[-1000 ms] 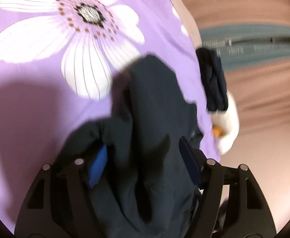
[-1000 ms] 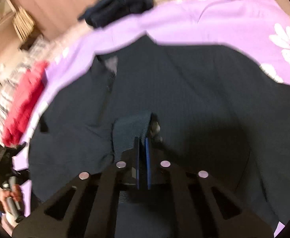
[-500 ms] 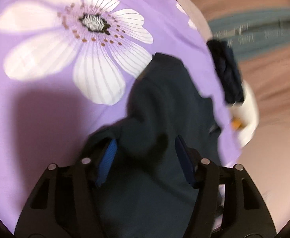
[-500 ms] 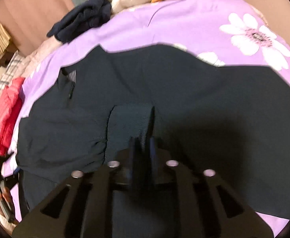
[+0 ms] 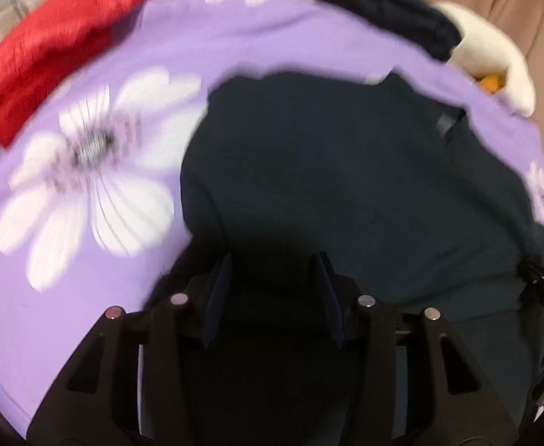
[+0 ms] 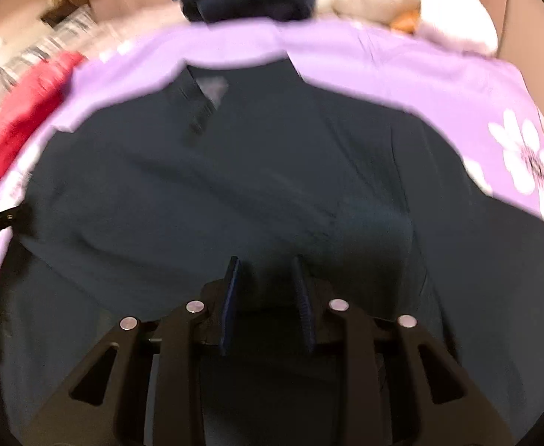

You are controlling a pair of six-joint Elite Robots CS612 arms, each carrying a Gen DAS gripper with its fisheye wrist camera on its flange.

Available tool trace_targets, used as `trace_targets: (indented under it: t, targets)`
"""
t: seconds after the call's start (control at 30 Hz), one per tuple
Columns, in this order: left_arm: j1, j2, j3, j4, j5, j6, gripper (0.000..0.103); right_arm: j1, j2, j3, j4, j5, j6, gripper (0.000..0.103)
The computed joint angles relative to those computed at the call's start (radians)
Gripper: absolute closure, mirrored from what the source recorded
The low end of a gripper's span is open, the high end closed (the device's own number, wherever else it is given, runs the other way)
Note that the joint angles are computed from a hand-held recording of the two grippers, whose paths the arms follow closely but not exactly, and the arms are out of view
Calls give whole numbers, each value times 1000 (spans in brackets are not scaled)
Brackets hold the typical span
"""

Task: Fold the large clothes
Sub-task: 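Open the left tool to release the sleeve and withdraw, then grasp the cuff of the other sleeve with the right tool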

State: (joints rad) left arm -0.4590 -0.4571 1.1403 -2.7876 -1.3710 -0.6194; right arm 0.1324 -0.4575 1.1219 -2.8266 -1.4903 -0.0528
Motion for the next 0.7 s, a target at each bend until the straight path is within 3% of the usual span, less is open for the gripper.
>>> trace_targets:
  t: [0.03, 0.13, 0.2, 0.27, 0.3, 0.37, 0.53, 0.7]
  targets:
    - [-4, 2, 14, -44, 18, 28, 56, 0, 2, 13, -38, 0, -18, 76]
    - [-4, -5, 19, -28, 21, 38, 53, 6, 1, 24, -72, -12, -45, 69]
    - [-2, -20, 29, -25, -3, 12, 32, 5, -8, 23, -45, 5, -17, 63]
    - [-14, -59, 88, -81, 20, -6, 13, 0, -41, 70, -79, 59, 45, 53]
    - [-22, -72, 108, -103, 35, -9, 10, -3, -59, 103, -117, 83, 60, 45]
    - [-37, -117, 192, -184, 14, -13, 9, -2, -97, 177, -182, 104, 69, 38]
    - [-86, -210, 382, -288, -14, -51, 2, 2, -179, 342, -245, 151, 50, 24]
    - [-136, -264, 502, -306, 8, -97, 2, -4, -250, 492, -272, 198, 94, 20]
